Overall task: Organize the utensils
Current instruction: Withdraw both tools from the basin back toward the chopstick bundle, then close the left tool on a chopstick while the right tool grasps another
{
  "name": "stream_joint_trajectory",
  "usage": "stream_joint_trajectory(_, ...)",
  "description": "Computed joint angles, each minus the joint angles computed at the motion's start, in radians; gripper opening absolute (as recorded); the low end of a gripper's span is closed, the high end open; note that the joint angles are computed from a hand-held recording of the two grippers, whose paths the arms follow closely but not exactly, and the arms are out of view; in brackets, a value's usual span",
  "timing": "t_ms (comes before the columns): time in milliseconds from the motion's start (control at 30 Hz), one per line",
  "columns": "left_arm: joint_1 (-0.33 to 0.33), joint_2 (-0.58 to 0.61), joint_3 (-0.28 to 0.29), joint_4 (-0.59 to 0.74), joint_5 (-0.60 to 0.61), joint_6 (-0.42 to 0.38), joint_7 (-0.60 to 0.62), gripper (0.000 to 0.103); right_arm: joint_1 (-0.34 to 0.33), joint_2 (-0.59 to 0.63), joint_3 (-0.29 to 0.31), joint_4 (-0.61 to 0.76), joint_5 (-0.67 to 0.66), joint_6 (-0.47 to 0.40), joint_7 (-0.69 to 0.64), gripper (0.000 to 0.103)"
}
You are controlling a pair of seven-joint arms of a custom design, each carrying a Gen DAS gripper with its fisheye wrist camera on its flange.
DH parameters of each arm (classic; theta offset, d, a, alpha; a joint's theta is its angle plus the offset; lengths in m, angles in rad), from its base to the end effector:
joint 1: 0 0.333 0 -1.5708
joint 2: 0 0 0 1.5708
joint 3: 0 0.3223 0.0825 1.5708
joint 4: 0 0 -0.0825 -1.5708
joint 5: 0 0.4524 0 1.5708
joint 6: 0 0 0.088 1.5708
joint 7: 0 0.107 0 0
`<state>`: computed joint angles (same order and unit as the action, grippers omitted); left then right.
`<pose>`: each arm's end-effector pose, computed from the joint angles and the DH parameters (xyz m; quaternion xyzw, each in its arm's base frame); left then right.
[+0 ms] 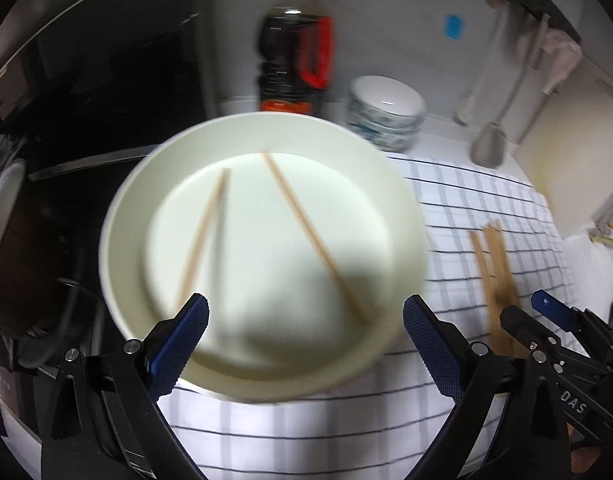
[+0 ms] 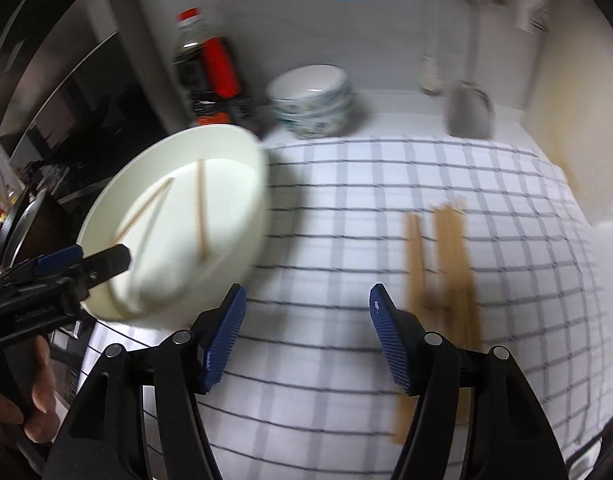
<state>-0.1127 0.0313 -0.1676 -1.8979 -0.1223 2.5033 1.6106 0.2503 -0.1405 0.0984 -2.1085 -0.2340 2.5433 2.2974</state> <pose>0.6511 -0.1854 0.5293 -0.5907 0.7540 -0.2541 0.1341 0.5789 0.2157 0.5221 -0.5970 0.7452 -0.1630 0.2485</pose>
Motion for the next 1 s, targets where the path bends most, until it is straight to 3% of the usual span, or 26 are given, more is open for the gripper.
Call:
stream_joint_trajectory(233, -0.066, -0.034, -0.044, -0.037, 0.033, 0.009, -0.118, 0.096, -0.066, -0.187, -0.052, -0.214, 0.045, 0.008, -0.091, 0.062)
stream_joint_trajectory(367, -0.105, -0.039, -0.064, -0.058, 0.117, 0.015, -0.227, 0.097, -0.100, -0.243, -0.083, -0.294, 0.084, 0.038, -0.191, 0.062)
stream_joint_trajectory(633, -0.159, 0.023, -0.080, -0.031, 0.270, -0.009, -0.378, 0.097, -0.125, -0.227, -0.112, -0.345, 0.197, 0.091, -0.349, 0.062)
stream_joint_trajectory(867, -0.178, 0.103, -0.076, -0.016, 0.263, 0.031, -0.369, 0.097, -0.157, -0.171, -0.075, -0.357, 0.189, 0.188, -0.310, 0.062)
stream_joint_trajectory(1000, -0.188, 0.119, -0.069, -0.027, 0.288, 0.095, -0.382, 0.097, -0.165, -0.145, -0.063, -0.361, 0.167, 0.246, -0.274, 0.062)
